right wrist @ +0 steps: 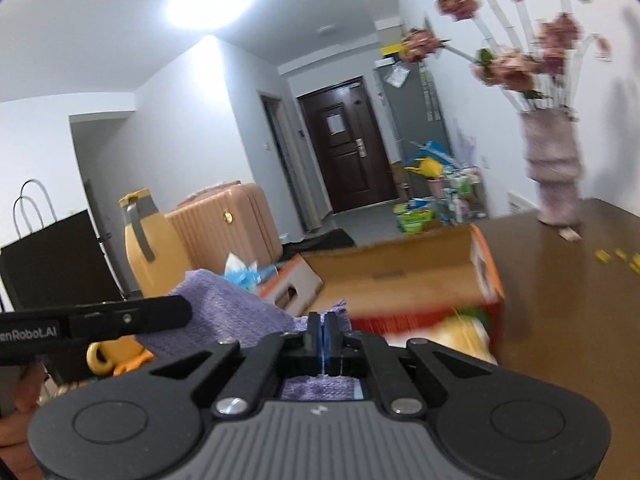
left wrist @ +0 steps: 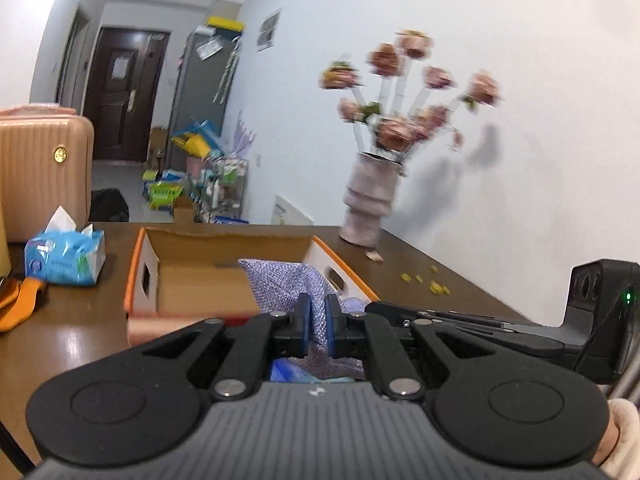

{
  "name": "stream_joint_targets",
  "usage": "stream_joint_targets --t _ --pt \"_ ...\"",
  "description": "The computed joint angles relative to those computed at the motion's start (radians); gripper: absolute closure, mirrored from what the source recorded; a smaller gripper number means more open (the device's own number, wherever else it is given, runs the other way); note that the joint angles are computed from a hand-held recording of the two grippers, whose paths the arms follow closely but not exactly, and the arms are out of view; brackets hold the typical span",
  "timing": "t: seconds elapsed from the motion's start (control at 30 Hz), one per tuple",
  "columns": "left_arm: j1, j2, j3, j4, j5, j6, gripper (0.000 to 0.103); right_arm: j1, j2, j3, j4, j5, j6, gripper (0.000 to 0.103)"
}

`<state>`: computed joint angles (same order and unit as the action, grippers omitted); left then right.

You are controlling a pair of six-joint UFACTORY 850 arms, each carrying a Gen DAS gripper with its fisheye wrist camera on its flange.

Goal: Organize soft objects
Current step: 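Carry the purple pouch with the right tool into the cardboard box and release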

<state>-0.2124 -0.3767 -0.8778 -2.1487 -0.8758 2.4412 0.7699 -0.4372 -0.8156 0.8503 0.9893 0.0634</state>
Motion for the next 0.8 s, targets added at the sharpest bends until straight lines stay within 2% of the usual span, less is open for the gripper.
stream_joint_targets --t 0.1,0.2,0.3,0.37,0.43,0.5,0.57,0.6,0.63,0.67,0.73,0.8 --pt "-0.022 -0.112 -0.208 0.008 0.098 -0.101 0.095 -0.153 -0.041 -0.140 -0.146 -0.178 -0.011 0.102" --pt "-0.048 -0.258 -0.448 0.061 0.229 -0.233 0.095 -0.262 -0.144 -0.343 -0.178 -0.375 -0.082 0.102" --pt "-0.059 -0.437 -0.718 0.292 0.321 -0.545 0.095 -0.355 -0.278 -0.578 -0.202 -0.615 -0.070 0.103" --pt "-0.077 -0.544 -0.883 0.457 0.407 -0.714 0.095 -0.387 -0.374 -0.723 -0.042 -0.711 -0.237 0.103" --pt "-0.090 -0.633 -1.017 0.621 0.473 -0.889 0.095 -0.406 -0.448 -0.828 0.161 -0.764 -0.447 0.103" --pt "-0.093 -0.713 -1.139 0.830 0.478 -1.098 0.092 -0.415 -0.501 -0.899 0.370 -0.772 -0.656 0.102" --pt "-0.092 -0.758 -1.206 0.980 0.480 -1.259 0.086 -0.425 -0.531 -0.937 0.504 -0.792 -0.777 0.097" --pt "-0.089 -0.767 -1.218 0.998 0.471 -1.276 0.073 -0.430 -0.535 -0.939 0.512 -0.802 -0.775 0.095" --pt "-0.086 -0.767 -1.217 0.980 0.471 -1.252 0.053 -0.434 -0.536 -0.937 0.478 -0.812 -0.731 0.093" --pt "-0.085 -0.755 -1.191 0.924 0.489 -1.186 0.048 -0.440 -0.531 -0.923 0.402 -0.825 -0.646 0.090" --pt "-0.082 -0.714 -1.116 0.782 0.525 -1.018 0.048 -0.436 -0.507 -0.878 0.244 -0.811 -0.470 0.082" --pt "-0.075 -0.686 -1.084 0.766 0.513 -0.997 0.047 -0.431 -0.468 -0.832 0.201 -0.790 -0.424 0.080"
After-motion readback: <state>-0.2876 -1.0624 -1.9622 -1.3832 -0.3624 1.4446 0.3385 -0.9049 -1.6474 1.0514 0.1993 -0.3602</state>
